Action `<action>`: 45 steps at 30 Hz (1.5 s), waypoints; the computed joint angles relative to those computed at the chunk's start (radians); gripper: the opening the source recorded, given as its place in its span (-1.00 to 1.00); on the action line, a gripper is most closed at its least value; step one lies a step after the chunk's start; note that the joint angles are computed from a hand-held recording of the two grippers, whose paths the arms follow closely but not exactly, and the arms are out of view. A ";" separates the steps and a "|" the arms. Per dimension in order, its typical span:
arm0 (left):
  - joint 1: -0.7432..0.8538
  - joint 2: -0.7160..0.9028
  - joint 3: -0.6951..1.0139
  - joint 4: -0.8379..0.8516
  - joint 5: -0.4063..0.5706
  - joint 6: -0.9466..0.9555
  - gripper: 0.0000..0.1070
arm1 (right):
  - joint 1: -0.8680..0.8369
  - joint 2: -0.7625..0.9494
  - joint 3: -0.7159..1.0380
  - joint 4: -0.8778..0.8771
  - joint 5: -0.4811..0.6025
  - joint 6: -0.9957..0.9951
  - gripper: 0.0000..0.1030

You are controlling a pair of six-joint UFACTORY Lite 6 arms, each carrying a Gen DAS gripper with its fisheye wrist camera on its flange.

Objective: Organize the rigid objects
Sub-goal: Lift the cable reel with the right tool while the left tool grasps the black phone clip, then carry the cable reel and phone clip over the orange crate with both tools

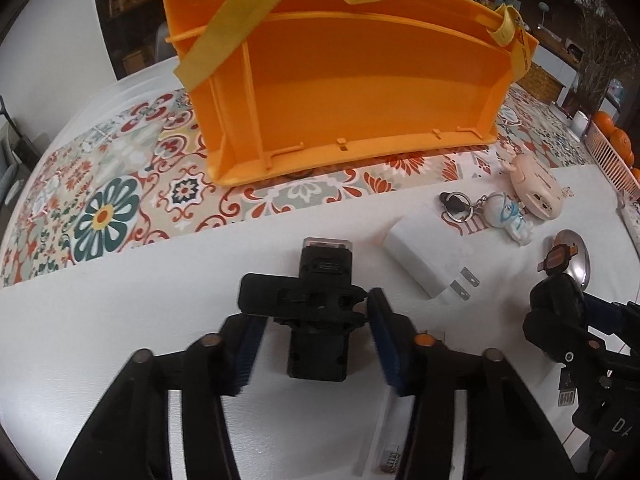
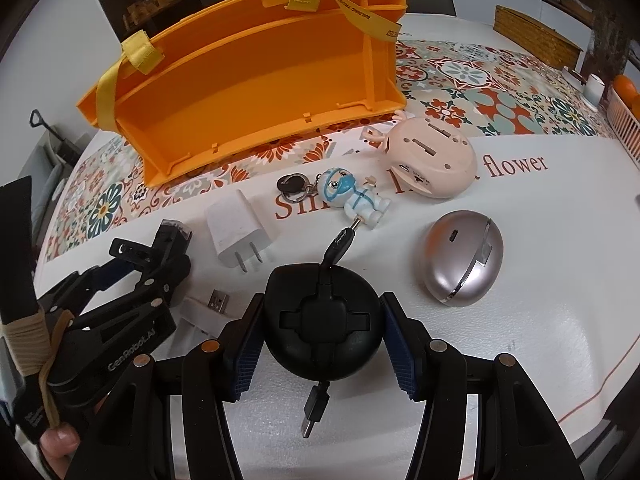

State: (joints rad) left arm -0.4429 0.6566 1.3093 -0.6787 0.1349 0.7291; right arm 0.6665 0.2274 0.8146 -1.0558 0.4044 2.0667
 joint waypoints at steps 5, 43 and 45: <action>0.010 0.002 -0.004 -0.162 0.007 0.167 -0.41 | 0.003 0.007 0.008 0.001 0.004 0.002 0.09; 0.138 -0.313 -0.058 -0.223 0.255 0.279 -0.44 | 0.117 -0.045 0.291 0.237 0.332 -0.274 0.09; 0.134 -0.327 -0.041 -0.195 0.260 0.236 -0.44 | 0.115 -0.062 0.300 0.238 0.343 -0.296 0.09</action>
